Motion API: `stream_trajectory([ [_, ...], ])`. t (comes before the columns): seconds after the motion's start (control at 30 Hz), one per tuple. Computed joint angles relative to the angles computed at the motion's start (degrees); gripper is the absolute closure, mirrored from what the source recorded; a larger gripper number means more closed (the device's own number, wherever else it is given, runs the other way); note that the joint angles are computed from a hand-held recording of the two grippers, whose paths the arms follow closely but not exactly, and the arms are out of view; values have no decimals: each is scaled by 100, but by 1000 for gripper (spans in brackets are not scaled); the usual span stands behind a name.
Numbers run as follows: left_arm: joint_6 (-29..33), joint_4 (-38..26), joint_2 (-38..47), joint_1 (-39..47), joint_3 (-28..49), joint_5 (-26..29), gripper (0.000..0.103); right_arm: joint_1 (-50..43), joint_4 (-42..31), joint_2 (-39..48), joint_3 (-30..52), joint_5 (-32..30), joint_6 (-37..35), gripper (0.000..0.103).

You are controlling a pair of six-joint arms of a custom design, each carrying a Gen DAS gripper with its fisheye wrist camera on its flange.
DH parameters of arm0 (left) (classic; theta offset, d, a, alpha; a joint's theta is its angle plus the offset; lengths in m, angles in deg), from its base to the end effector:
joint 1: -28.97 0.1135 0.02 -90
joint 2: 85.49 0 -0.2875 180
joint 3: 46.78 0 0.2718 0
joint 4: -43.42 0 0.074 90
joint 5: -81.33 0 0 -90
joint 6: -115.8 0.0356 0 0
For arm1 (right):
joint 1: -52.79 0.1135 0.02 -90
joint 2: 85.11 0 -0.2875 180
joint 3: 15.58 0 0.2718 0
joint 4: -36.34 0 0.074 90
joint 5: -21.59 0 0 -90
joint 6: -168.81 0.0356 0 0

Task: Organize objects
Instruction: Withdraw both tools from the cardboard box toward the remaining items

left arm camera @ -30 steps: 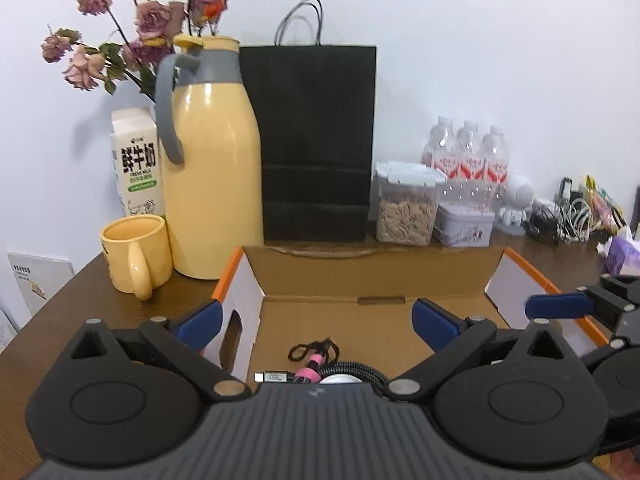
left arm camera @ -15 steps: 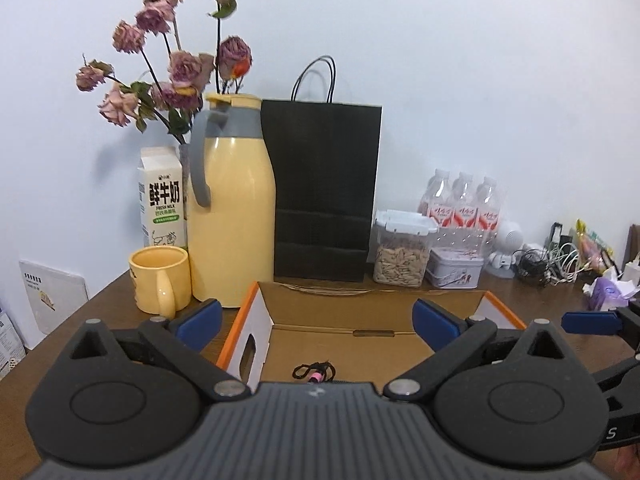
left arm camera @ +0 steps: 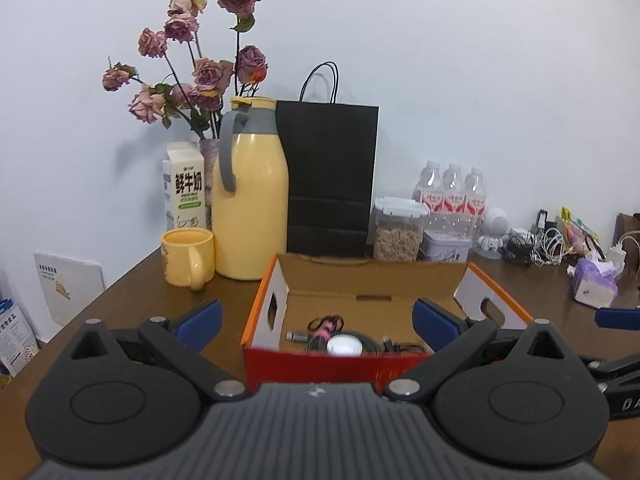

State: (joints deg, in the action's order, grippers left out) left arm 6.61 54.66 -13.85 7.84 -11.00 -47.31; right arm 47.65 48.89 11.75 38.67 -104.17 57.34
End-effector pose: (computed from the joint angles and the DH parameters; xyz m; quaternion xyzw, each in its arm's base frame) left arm 0.2340 -0.0666 0.1847 -0.1652 0.7971 0.0857 0.5744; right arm 0.3439 -0.0100 0.1634 -0.2689 0.7943 0.1494 0.5239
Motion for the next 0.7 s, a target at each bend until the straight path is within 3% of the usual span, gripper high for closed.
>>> stream_trajectory([
  [0.43,-1239,-1922,-1335,-1083,-706,-832,0,-773,37,-596,-1120,-541,-350,0],
  [0.7,-2011,-2784,-1687,-1400,-903,-910,0,-772,22,-302,-1247,-288,-515,0],
])
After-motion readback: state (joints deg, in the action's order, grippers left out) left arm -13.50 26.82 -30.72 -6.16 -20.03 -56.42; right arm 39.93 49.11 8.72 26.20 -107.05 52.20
